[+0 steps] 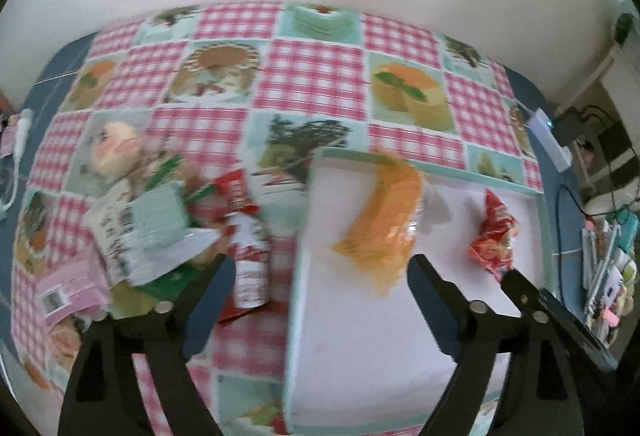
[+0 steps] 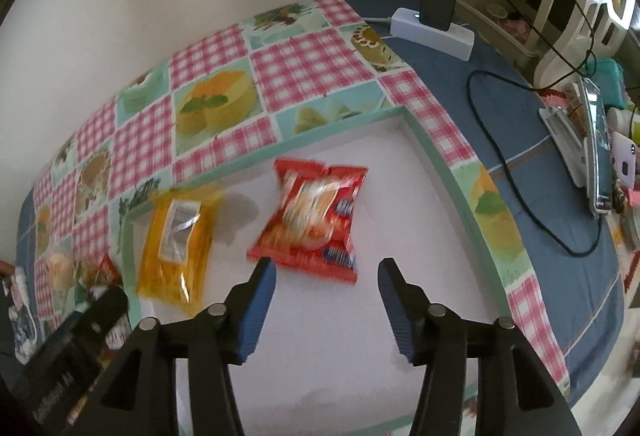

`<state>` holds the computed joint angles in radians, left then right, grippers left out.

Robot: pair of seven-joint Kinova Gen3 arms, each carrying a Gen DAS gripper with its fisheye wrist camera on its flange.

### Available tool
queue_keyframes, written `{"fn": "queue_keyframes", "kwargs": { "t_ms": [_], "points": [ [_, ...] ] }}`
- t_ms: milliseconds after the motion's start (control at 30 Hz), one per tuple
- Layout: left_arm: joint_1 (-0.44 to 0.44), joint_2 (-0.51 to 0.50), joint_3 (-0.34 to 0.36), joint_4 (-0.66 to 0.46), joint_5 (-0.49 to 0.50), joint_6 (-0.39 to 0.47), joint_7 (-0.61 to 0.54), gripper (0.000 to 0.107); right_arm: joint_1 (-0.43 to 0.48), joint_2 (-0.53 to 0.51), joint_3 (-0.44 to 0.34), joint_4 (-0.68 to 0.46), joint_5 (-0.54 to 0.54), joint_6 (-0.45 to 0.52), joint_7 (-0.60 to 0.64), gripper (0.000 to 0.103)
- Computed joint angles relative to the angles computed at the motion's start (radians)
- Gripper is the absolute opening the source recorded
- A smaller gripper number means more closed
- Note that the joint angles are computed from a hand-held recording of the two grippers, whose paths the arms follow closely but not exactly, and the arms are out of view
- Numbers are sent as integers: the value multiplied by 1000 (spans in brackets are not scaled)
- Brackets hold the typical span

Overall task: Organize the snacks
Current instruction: 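Release the orange bar and red bag into the tray, open both tools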

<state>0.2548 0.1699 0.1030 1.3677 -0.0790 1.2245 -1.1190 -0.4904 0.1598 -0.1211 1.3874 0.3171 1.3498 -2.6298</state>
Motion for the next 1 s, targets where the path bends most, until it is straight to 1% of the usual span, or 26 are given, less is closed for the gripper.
{"fn": "queue_keyframes", "kwargs": {
  "t_ms": [133,233,300,433,500,533,567,700,900,933,1000],
  "points": [
    [6,-39,-4,47,-40,-2,31,94,-18,-12,-17,7,-15,2,0,68],
    [-3,-67,-2,83,-43,-1,40,95,-48,-11,-31,3,7,26,-15,77],
    [-10,-92,-1,116,-46,-6,51,95,-67,-11,-39,4,17,41,-21,78],
    [-25,-127,3,164,-56,-3,77,95,-89,-25,-52,30,-1,36,-44,78],
    [-35,-145,4,185,-53,-5,85,95,-103,-32,-59,38,9,43,-65,81],
    [-41,-154,3,196,-53,-6,90,95,-111,-38,-64,43,18,45,-76,85],
    [-45,-161,5,203,-54,-4,96,95,-119,-44,-69,48,27,45,-88,87],
    [-59,-178,10,221,-72,1,117,95,-136,-64,-85,62,42,46,-116,87],
    [-66,-209,25,250,-132,-2,159,95,-153,-84,-109,77,63,49,-154,88],
    [-63,-213,33,257,-156,-1,170,95,-154,-85,-111,79,66,50,-155,88],
    [-57,-218,45,264,-194,4,188,95,-155,-89,-114,83,65,43,-157,95]
  ]
}}
